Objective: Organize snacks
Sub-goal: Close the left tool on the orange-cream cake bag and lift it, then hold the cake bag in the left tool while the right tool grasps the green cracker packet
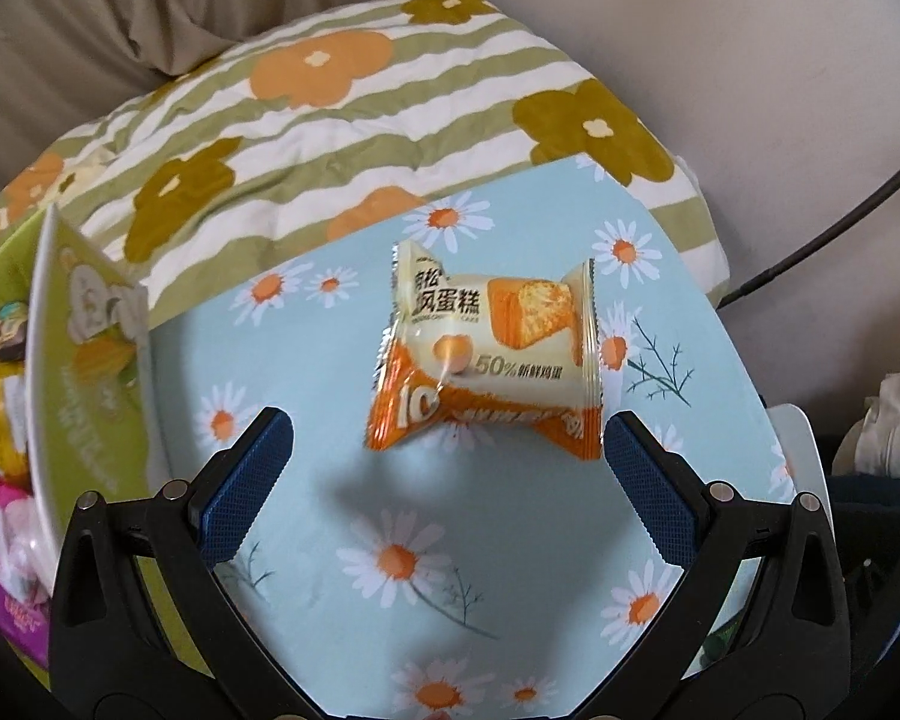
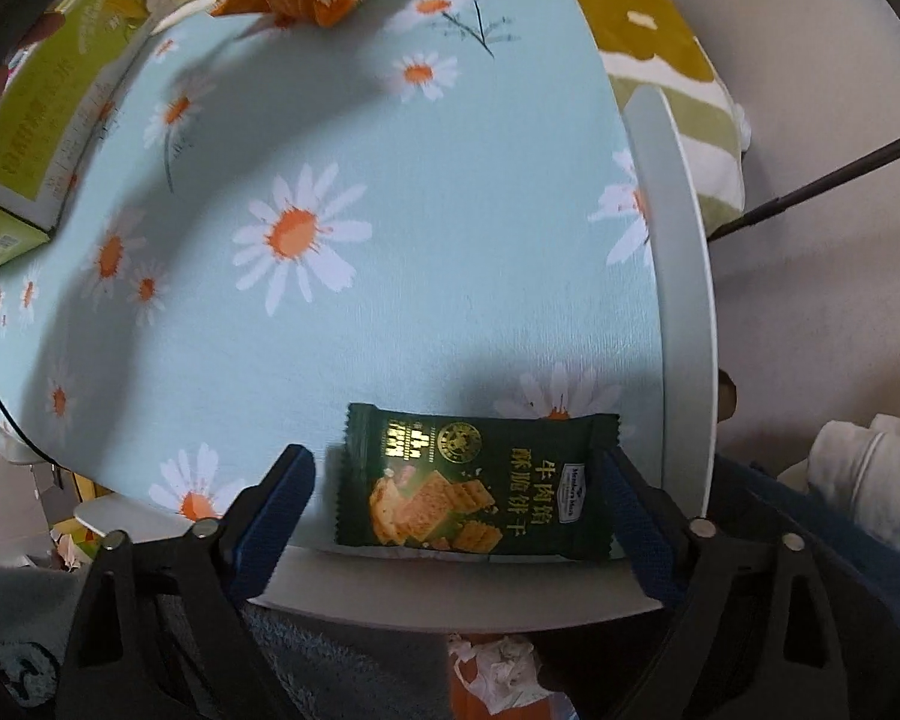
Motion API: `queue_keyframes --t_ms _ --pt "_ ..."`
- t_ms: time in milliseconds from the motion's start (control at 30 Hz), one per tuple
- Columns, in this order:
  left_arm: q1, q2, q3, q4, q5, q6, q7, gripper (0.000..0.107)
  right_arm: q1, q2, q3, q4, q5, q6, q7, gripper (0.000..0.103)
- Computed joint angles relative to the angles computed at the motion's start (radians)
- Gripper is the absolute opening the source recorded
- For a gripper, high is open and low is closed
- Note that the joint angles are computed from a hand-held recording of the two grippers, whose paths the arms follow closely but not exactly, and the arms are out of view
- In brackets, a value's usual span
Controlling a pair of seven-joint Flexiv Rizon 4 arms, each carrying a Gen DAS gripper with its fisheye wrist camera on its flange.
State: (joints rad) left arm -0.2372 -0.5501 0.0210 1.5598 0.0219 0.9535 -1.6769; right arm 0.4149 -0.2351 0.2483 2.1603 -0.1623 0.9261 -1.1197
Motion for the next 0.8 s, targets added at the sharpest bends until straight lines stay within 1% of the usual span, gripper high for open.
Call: queue_keyframes --t_ms 33,233,367,467,500,567,667,767,800 --pt "-0.001 -0.012 -0.001 -0.014 0.001 -0.006 0.001 0.103 -0.001 -0.001 -0.002 0.002 -0.002 -0.001 0.001 0.087" --pt "-0.006 -0.080 -0.005 -0.096 -0.004 -0.041 0.007 0.103 -0.010 -0.019 -0.001 -0.013 0.025 0.008 -0.014 0.087" --pt "-0.013 -0.132 0.001 -0.162 -0.005 -0.073 0.003 0.103 0.003 -0.017 -0.009 -0.001 -0.018 0.007 -0.003 0.081" --pt "-0.015 -0.170 0.005 -0.208 -0.005 -0.108 0.003 0.103 0.005 -0.015 -0.014 0.019 -0.044 0.032 0.007 0.079" --pt "-0.012 -0.184 0.001 -0.222 -0.010 -0.125 0.009 0.103 0.004 -0.015 -0.014 0.022 -0.046 0.038 0.008 0.079" --pt "0.005 -0.196 -0.019 -0.222 -0.036 -0.128 0.032 0.103 0.005 -0.012 -0.015 0.033 -0.056 0.054 0.018 0.078" --pt "0.020 -0.196 -0.037 -0.194 -0.064 -0.095 0.057 0.099 0.003 -0.006 -0.014 0.049 -0.063 0.082 0.028 0.076" --pt "0.031 -0.187 -0.052 -0.170 -0.094 -0.078 0.086 0.087 0.003 0.002 -0.011 0.056 -0.063 0.089 0.038 0.074" --pt "0.027 -0.184 -0.047 -0.166 -0.094 -0.077 0.089 0.085 0.002 0.004 -0.011 0.060 -0.062 0.095 0.040 0.074"
